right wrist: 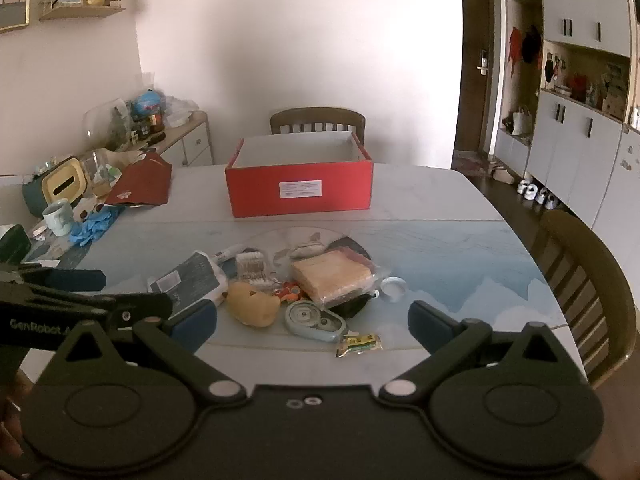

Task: Organize objects
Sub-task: 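Reach both tools toward the items on the table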

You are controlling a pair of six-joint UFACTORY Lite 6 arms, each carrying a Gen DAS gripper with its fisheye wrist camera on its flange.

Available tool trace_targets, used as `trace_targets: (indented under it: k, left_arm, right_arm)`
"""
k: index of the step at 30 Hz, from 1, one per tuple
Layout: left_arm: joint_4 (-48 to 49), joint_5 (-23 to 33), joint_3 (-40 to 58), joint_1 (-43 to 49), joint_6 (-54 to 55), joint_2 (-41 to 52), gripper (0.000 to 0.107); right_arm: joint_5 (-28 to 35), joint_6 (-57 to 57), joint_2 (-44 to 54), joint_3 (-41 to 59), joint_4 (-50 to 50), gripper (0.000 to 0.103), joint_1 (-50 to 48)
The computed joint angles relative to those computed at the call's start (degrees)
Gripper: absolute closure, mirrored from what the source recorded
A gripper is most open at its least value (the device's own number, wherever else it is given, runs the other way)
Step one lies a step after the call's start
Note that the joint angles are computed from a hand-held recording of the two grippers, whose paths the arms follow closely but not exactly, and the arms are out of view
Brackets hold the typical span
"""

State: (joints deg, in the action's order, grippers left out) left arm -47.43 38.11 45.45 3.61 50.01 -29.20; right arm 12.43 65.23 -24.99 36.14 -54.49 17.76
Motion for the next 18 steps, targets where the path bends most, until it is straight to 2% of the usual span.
trace_targets:
  k: [10, 18]
  left_arm:
    - [-0.4, 0.9, 0.1, 1.1, 0.7, -0.1, 0.004]
    - [0.5, -0.7, 0.6, 0.0, 0.3, 0.7, 0.004]
  right_arm:
    - [0.3, 1.0, -0.3, 0.0, -0.9, 0.001, 0.5]
    - [0.3, 5.7, 0.4, 0.0, -5.0, 0.001, 0.8]
